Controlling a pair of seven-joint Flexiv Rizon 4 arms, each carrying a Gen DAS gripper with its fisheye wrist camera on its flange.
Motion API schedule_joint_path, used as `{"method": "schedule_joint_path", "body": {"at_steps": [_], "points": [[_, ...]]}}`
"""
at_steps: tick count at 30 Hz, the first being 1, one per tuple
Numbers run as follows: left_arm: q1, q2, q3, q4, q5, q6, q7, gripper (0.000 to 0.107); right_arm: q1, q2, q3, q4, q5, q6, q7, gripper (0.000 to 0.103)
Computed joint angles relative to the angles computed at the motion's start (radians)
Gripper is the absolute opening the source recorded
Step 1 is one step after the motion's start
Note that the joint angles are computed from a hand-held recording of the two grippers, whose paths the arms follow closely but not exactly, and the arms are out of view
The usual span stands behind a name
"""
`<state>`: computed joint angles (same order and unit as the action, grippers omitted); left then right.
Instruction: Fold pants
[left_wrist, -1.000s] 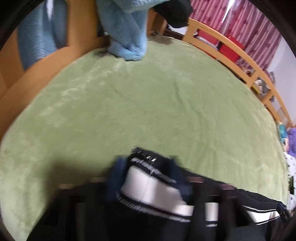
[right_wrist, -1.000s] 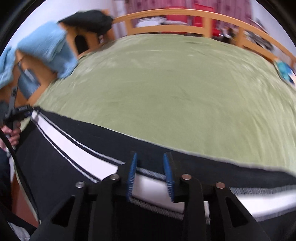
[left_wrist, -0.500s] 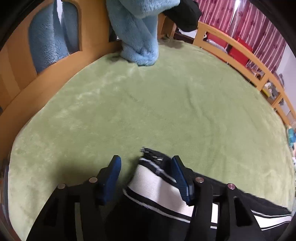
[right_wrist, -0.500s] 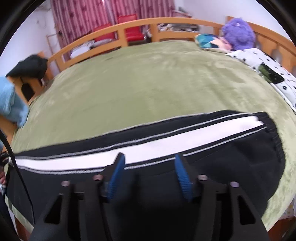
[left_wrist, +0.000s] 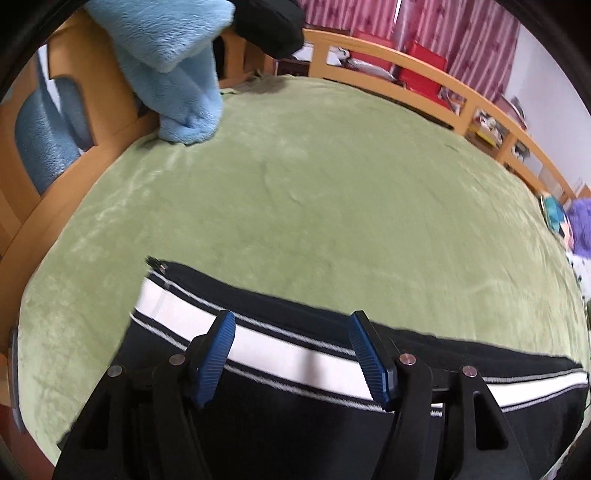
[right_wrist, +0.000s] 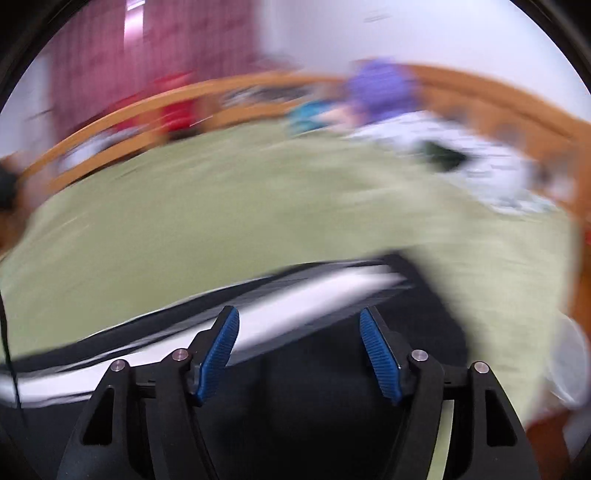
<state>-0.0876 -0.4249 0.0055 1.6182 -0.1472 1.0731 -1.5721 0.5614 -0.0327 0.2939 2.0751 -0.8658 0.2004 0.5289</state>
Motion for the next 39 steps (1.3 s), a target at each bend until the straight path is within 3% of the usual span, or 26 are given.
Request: {"method": "schedule_joint_path", "body": {"at_steps": [1, 3, 6, 9, 13, 16, 19, 22, 23, 26, 28, 31, 35, 39], "points": [[-0.008, 0.003, 0.004, 0.001, 0.008, -0.009, -0.010, 0.062, -0.003, 0.043, 0.012, 0.036, 0.037, -0.019, 0.053, 0.073], [-0.019, 0.003, 0.002, 0.003, 0.013, -0.022, -0.023, 0.062, -0.031, 0.149, 0.030, 0.136, 0.124, 0.041, 0.152, 0.075], [-0.037, -0.003, -0.003, -0.002, 0.019, -0.038, -0.046, 0.062, -0.082, 0.260, 0.040, 0.288, 0.208, 0.228, 0.248, 0.076], [-0.038, -0.002, -0.023, 0.005, -0.005, -0.047, -0.050, 0.062, -0.171, 0.307, 0.033, 0.434, 0.033, 0.499, 0.468, 0.076], [-0.057, 0.013, -0.019, 0.017, 0.001, -0.038, -0.070, 0.062, -0.299, 0.246, -0.070, 0.500, -0.258, 0.824, 0.631, 0.089], [-0.065, 0.041, -0.012, 0.048, 0.015, -0.013, -0.089, 0.062, -0.326, 0.210, -0.055, 0.461, -0.250, 0.806, 0.576, 0.088], [-0.066, 0.063, -0.001, 0.071, 0.029, -0.006, -0.106, 0.062, -0.334, 0.230, -0.041, 0.447, -0.278, 0.761, 0.572, 0.051], [-0.055, 0.097, 0.005, 0.105, 0.037, 0.009, -0.110, 0.062, -0.305, 0.277, 0.001, 0.380, -0.246, 0.583, 0.361, 0.040], [-0.048, 0.116, 0.006, 0.128, 0.034, 0.028, -0.105, 0.062, -0.309, 0.304, 0.002, 0.372, -0.272, 0.556, 0.322, 0.039], [-0.025, 0.170, 0.008, 0.205, 0.020, 0.097, -0.085, 0.062, -0.348, 0.334, -0.044, 0.391, -0.291, 0.638, 0.295, 0.040], [-0.011, 0.200, 0.020, 0.245, 0.020, 0.109, -0.083, 0.062, -0.332, 0.287, -0.040, 0.370, -0.137, 0.607, 0.156, 0.043], [0.027, 0.250, 0.031, 0.319, -0.010, 0.117, -0.056, 0.062, -0.281, 0.215, -0.020, 0.321, 0.102, 0.517, 0.003, 0.056], [0.077, 0.309, 0.043, 0.425, -0.077, 0.148, 0.010, 0.062, -0.222, 0.248, 0.046, 0.323, 0.179, 0.407, 0.019, 0.060], [0.118, 0.351, 0.037, 0.543, -0.252, 0.193, 0.145, 0.064, -0.133, 0.243, 0.109, 0.245, 0.223, 0.245, 0.036, 0.060]]}}
